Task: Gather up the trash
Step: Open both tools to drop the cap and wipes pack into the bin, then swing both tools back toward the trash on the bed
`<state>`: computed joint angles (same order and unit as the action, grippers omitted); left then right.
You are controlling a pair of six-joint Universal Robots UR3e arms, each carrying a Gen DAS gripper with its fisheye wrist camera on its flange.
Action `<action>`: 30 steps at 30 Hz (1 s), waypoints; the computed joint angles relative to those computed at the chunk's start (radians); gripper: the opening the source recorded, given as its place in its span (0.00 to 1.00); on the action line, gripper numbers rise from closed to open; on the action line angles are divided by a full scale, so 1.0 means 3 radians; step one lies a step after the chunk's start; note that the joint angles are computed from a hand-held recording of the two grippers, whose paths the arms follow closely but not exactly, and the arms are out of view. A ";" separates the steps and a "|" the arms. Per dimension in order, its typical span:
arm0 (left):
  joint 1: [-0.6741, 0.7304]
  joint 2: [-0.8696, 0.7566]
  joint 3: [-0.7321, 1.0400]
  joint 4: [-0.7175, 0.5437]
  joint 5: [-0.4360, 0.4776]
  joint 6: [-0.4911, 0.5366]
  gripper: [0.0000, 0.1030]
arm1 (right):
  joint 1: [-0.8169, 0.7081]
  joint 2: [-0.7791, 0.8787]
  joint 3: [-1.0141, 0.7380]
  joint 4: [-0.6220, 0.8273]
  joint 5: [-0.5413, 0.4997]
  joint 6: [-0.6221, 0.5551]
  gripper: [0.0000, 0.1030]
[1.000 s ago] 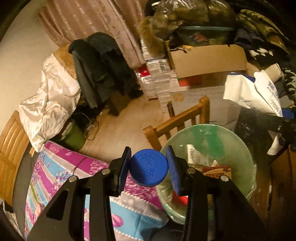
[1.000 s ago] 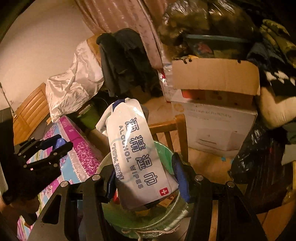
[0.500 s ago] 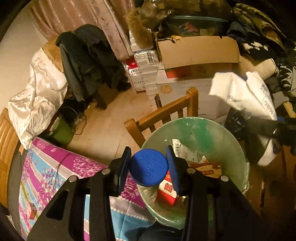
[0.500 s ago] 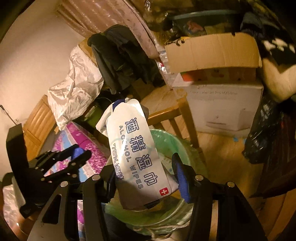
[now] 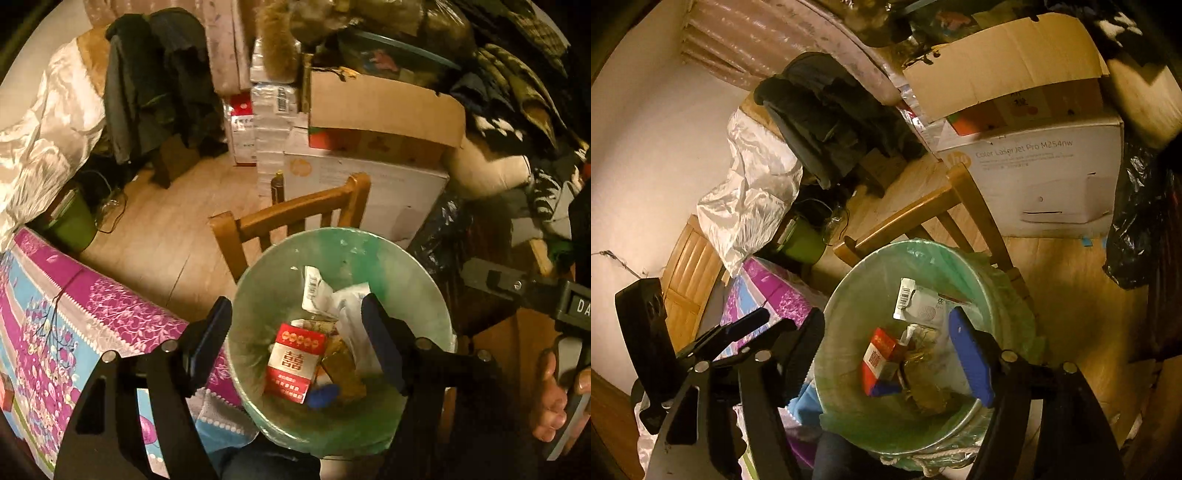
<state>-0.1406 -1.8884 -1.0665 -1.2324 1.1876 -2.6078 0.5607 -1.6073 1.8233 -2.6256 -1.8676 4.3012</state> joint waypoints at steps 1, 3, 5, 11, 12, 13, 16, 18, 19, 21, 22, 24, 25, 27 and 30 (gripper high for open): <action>0.0014 0.0003 0.0008 -0.0009 -0.0011 -0.0001 0.67 | -0.0012 -0.0008 0.0005 0.0003 0.0014 -0.0003 0.69; 0.0035 0.0029 -0.0017 0.0003 -0.0022 -0.0005 0.67 | -0.0010 0.0004 -0.0011 0.0022 0.0002 -0.0007 0.68; 0.0030 0.0073 -0.0083 0.0045 0.0016 -0.0010 0.67 | 0.0006 0.0029 -0.0045 0.0041 -0.0015 -0.0023 0.68; 0.0010 0.0242 -0.0421 0.0381 0.0220 -0.0080 0.67 | 0.0087 0.0156 -0.0214 0.0103 -0.0076 -0.0110 0.68; 0.0025 0.0268 -0.0480 0.0438 0.0246 -0.0116 0.67 | 0.0105 0.0189 -0.0256 0.0131 -0.0096 -0.0114 0.68; 0.0039 0.0278 -0.0507 0.0468 0.0267 -0.0141 0.67 | 0.0112 0.0204 -0.0278 0.0152 -0.0106 -0.0120 0.68; 0.0093 0.0293 -0.0570 0.0556 0.0352 -0.0250 0.68 | 0.0141 0.0265 -0.0339 0.0172 -0.0158 -0.0107 0.68; 0.0139 0.0309 -0.0620 0.0621 0.0396 -0.0326 0.68 | 0.0177 0.0302 -0.0383 0.0192 -0.0226 -0.0083 0.68; 0.0165 0.0323 -0.0663 0.0681 0.0439 -0.0377 0.70 | 0.0199 0.0319 -0.0411 0.0223 -0.0272 -0.0077 0.68; 0.0206 0.0369 -0.0780 0.0828 0.0532 -0.0447 0.71 | 0.0296 0.0430 -0.0593 0.0375 -0.0454 -0.0069 0.68; 0.0239 0.0428 -0.0906 0.0964 0.0591 -0.0461 0.71 | 0.0337 0.0465 -0.0662 0.0445 -0.0531 -0.0063 0.68; 0.0293 0.0550 -0.1157 0.1243 0.0702 -0.0465 0.74 | 0.0489 0.0650 -0.0976 0.0677 -0.0822 -0.0071 0.68; 0.0347 0.0640 -0.1324 0.1409 0.0754 -0.0466 0.75 | 0.0556 0.0730 -0.1115 0.0780 -0.0959 -0.0078 0.68; 0.0447 0.0753 -0.1512 0.1566 0.0794 -0.0465 0.76 | 0.0675 0.0876 -0.1347 0.0930 -0.1197 -0.0091 0.70; 0.0670 0.0944 -0.1820 0.1801 0.0834 -0.0421 0.76 | 0.0831 0.1110 -0.1696 0.1091 -0.1476 -0.0089 0.73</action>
